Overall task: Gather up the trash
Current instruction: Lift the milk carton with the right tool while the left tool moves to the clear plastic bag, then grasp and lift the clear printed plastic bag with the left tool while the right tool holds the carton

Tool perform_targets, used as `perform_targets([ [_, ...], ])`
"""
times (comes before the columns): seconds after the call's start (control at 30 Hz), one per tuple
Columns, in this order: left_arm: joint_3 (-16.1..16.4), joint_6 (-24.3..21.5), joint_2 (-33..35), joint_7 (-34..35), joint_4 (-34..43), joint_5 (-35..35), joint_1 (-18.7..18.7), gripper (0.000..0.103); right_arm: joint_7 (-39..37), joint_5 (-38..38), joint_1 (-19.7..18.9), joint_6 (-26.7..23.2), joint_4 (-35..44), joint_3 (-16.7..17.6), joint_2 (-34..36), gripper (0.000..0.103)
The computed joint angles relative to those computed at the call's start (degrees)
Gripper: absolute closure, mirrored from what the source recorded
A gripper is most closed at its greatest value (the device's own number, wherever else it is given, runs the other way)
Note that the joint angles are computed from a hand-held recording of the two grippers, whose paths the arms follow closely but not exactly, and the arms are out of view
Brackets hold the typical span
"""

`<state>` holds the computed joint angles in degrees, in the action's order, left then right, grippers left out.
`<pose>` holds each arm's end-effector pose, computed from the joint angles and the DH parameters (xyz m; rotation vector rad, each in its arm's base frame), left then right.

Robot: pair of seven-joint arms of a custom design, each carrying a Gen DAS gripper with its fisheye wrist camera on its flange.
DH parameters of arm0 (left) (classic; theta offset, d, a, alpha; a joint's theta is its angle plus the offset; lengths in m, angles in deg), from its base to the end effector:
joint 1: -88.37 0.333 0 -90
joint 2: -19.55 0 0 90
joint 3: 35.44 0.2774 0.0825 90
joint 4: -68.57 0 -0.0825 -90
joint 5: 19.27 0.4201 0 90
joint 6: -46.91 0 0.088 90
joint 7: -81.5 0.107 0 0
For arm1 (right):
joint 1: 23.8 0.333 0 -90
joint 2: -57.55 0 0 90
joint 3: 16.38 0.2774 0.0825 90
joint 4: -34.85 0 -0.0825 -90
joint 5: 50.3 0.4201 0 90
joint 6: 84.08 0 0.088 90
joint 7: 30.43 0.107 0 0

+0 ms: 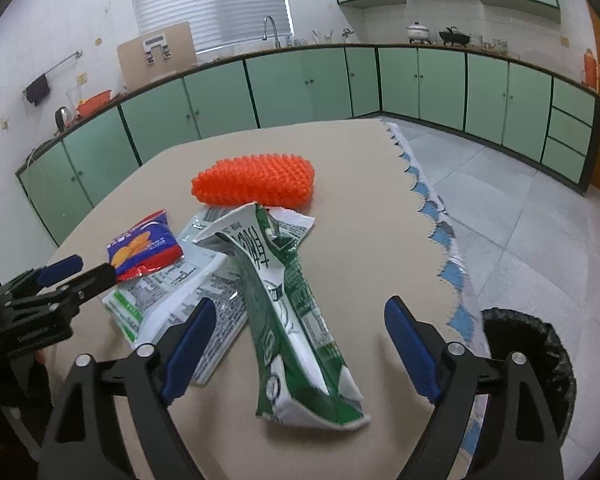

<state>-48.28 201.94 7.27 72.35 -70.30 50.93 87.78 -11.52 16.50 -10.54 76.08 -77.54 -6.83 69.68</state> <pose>0.5015 -0.1520 0.3626 -2.0032 1.2465 -0.6734 0.6165 0.2094 0.3582 -2.0142 1.0397 -0.2725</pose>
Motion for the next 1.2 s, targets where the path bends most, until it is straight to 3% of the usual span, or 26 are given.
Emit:
perform_targets([
  [0.1, 0.1, 0.1, 0.2, 0.4, 0.1, -0.2, 0.0, 0.017, 3.3, -3.9, 0.6, 0.3, 0.9, -0.3, 1.4, 0.023],
  [0.17, 0.1, 0.3, 0.3, 0.6, 0.3, -0.3, -0.1, 0.017, 4.8, -5.5, 0.1, -1.5, 1.2, -0.4, 1.8, 0.045],
  [0.27, 0.2, 1.1, 0.3, 0.9, 0.1, -0.7, -0.1, 0.017, 3.2, -4.6, -0.9, -3.0, 0.9, 0.1, 1.4, 0.067],
  [0.3, 0.2, 1.4, 0.3, 1.0, 0.1, -0.7, -0.2, 0.017, 3.1, -4.4, -1.0, -3.1, 0.7, 0.0, 1.2, 0.070],
  [0.73, -0.1, 3.8, 2.8, 0.8, 1.0, -2.7, -1.3, 0.019, 0.6, 2.2, -1.3, -0.6, -3.1, -1.6, -3.3, 0.072],
  [0.8, 0.2, 5.1, 3.7, 1.2, 1.6, -2.9, -1.5, 0.026, 0.1, 2.5, -1.1, -0.5, -3.3, -1.8, -3.5, 0.072],
  [0.97, 0.6, 8.2, 5.4, 1.9, 2.9, -3.1, -2.1, 0.058, -0.7, 2.8, -0.6, -0.1, -3.8, -2.1, -3.7, 0.072],
  [1.03, 0.5, 8.3, 5.8, 1.7, 3.3, -2.9, -2.5, 0.060, -0.7, 2.7, -0.5, 0.0, -3.7, -2.1, -3.8, 0.072],
  [1.1, 0.5, 8.3, 6.0, 1.1, 3.5, -2.7, -2.8, 0.069, -1.0, 3.0, -0.4, 0.1, -3.9, -2.2, -4.1, 0.072],
  [1.2, 0.8, 10.2, 5.8, 0.8, 3.4, -2.6, -3.0, 0.072, -2.2, 4.3, -0.5, 0.0, -4.3, -2.3, -4.6, 0.072],
])
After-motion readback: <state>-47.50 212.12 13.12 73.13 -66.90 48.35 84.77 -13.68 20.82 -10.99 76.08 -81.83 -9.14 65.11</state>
